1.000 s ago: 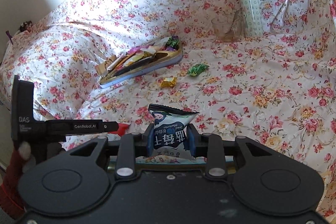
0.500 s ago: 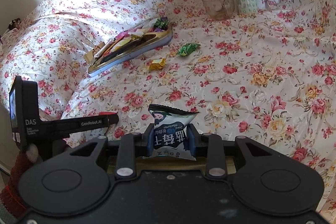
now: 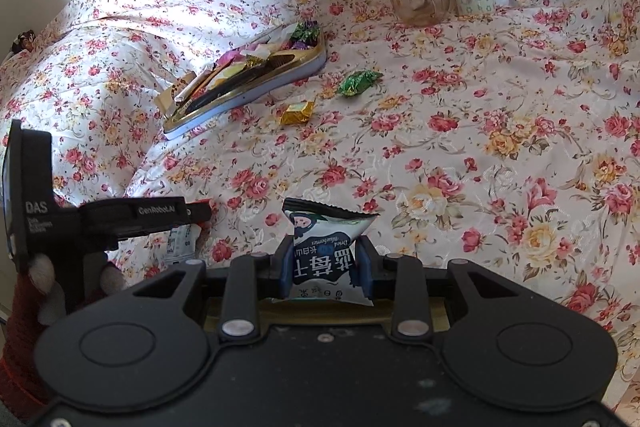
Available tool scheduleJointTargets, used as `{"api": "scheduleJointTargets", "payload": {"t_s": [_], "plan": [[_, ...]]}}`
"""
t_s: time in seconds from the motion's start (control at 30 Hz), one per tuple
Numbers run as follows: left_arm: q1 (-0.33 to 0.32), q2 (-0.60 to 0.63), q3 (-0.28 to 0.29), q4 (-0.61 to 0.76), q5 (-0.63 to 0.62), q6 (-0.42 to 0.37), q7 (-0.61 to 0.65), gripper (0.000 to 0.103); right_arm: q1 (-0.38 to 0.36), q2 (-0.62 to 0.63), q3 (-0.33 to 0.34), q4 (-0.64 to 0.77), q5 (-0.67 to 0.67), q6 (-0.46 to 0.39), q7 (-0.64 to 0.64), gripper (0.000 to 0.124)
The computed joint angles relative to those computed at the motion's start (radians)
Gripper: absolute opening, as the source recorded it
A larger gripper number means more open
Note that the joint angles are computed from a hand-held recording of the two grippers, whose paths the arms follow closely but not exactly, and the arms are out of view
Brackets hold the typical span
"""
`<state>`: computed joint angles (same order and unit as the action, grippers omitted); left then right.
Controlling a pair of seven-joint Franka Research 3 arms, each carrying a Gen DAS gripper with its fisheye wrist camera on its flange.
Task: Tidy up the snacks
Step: 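Lift and carry the red packet and white-blue packet over the gold tray with both tools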
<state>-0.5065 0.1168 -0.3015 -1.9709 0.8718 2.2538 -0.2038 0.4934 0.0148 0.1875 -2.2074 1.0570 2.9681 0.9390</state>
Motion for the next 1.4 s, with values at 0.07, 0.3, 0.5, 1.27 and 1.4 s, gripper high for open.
{"api": "scheduleJointTargets", "payload": {"t_s": [0.07, 0.3, 0.5, 1.27, 1.4], "plan": [[-0.005, -0.013, -0.004, 0.006, 0.003, -0.009, -0.013, 0.043, 0.001, -0.01, 0.0, -0.003, 0.024, 0.006, -0.021, 0.034], [-0.047, -0.045, -0.043, 0.06, 0.026, -0.104, -0.014, 0.043, 0.022, -0.071, -0.012, -0.031, 0.134, 0.029, -0.116, 0.034], [-0.11, -0.02, -0.08, 0.134, 0.017, -0.24, 0.022, 0.043, 0.06, -0.158, -0.038, -0.085, 0.286, 0.037, -0.238, 0.034], [-0.286, 0.042, -0.13, 0.19, -0.149, -0.493, -0.174, 0.043, 0.105, -0.566, 0.018, -0.48, 0.057, 0.116, 0.172, 0.034], [-0.307, 0.08, -0.124, 0.23, -0.16, -0.538, -0.162, 0.043, 0.088, -0.593, 0.028, -0.493, -0.033, 0.081, 0.274, 0.034]]}}
